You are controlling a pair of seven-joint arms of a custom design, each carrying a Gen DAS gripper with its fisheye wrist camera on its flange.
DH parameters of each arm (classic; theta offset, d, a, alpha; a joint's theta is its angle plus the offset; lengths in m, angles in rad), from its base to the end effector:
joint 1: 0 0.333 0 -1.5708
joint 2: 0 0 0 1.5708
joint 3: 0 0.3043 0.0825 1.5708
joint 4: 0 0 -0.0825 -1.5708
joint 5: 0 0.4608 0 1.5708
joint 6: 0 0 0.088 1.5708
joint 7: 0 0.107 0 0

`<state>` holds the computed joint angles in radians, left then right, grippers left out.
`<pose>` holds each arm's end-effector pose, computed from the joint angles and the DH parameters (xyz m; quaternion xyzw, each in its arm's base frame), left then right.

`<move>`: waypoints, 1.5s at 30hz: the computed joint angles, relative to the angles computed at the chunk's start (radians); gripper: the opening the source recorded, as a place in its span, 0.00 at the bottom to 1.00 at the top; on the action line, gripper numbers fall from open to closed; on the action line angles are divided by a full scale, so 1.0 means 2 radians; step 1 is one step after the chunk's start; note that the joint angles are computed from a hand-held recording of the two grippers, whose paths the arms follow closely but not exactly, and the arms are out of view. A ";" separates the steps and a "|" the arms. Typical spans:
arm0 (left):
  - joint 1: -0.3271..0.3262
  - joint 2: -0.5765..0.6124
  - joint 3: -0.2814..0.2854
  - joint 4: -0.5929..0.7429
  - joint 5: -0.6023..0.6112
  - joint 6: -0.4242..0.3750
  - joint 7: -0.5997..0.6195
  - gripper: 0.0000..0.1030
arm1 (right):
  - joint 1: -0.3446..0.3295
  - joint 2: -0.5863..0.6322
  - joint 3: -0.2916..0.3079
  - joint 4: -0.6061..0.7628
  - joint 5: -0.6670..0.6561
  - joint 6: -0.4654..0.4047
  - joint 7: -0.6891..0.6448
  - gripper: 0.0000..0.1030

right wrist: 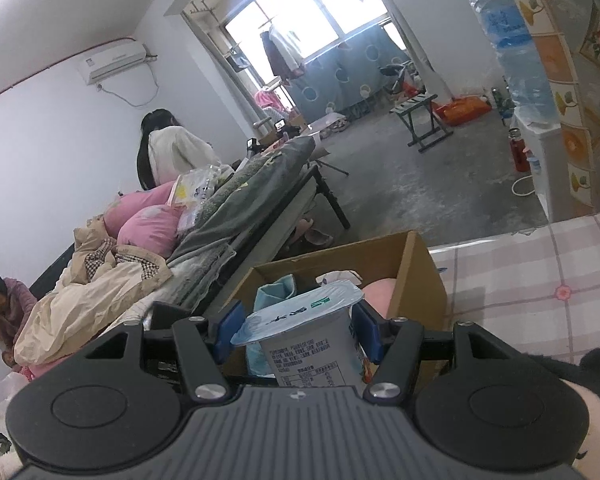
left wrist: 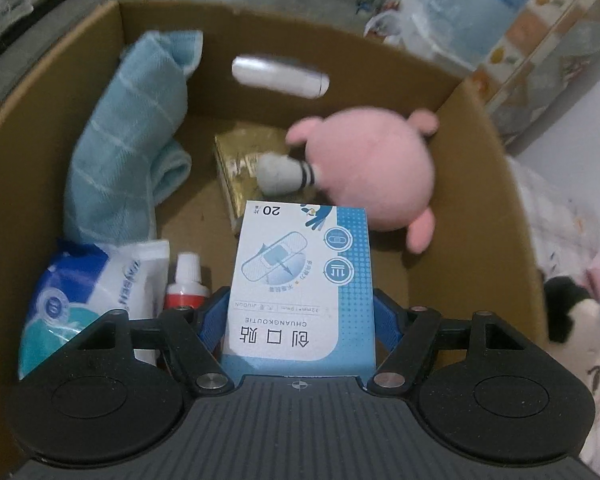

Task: Organize soft objects

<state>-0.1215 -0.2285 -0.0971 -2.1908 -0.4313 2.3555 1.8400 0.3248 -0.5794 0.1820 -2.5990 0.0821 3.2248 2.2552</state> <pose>0.5761 -0.1356 0.4838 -0.5958 0.7618 -0.2533 0.0238 0.4257 0.2354 0.5469 -0.5142 0.6456 -0.1348 0.5483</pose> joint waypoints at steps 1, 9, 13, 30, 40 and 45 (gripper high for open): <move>0.001 0.001 0.000 0.000 0.002 -0.002 -0.004 0.71 | 0.000 -0.001 -0.001 0.000 -0.001 -0.001 -0.001 0.65; 0.000 -0.012 0.009 -0.009 -0.034 -0.004 0.009 0.83 | -0.022 -0.021 0.024 -0.004 -0.011 -0.024 0.011 0.65; 0.002 -0.032 0.020 -0.016 -0.060 -0.012 0.009 0.83 | -0.017 -0.023 0.023 0.005 -0.020 -0.041 0.010 0.65; -0.002 -0.167 0.098 -0.106 -0.153 0.037 0.055 0.83 | 0.036 0.171 -0.012 0.209 -0.043 -0.240 -0.085 0.64; 0.003 -0.166 0.108 -0.106 -0.187 0.027 0.082 0.83 | 0.035 0.247 0.004 0.293 -0.212 -0.355 -0.062 0.64; 0.008 -0.165 0.107 -0.105 -0.193 0.020 0.086 0.83 | 0.047 0.256 0.001 0.303 -0.251 -0.392 -0.088 0.64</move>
<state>-0.1047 -0.5576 0.1160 -2.4009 -0.8167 2.3950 2.0128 0.4193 -0.0682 0.1843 -1.9924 -0.4198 2.4412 2.0797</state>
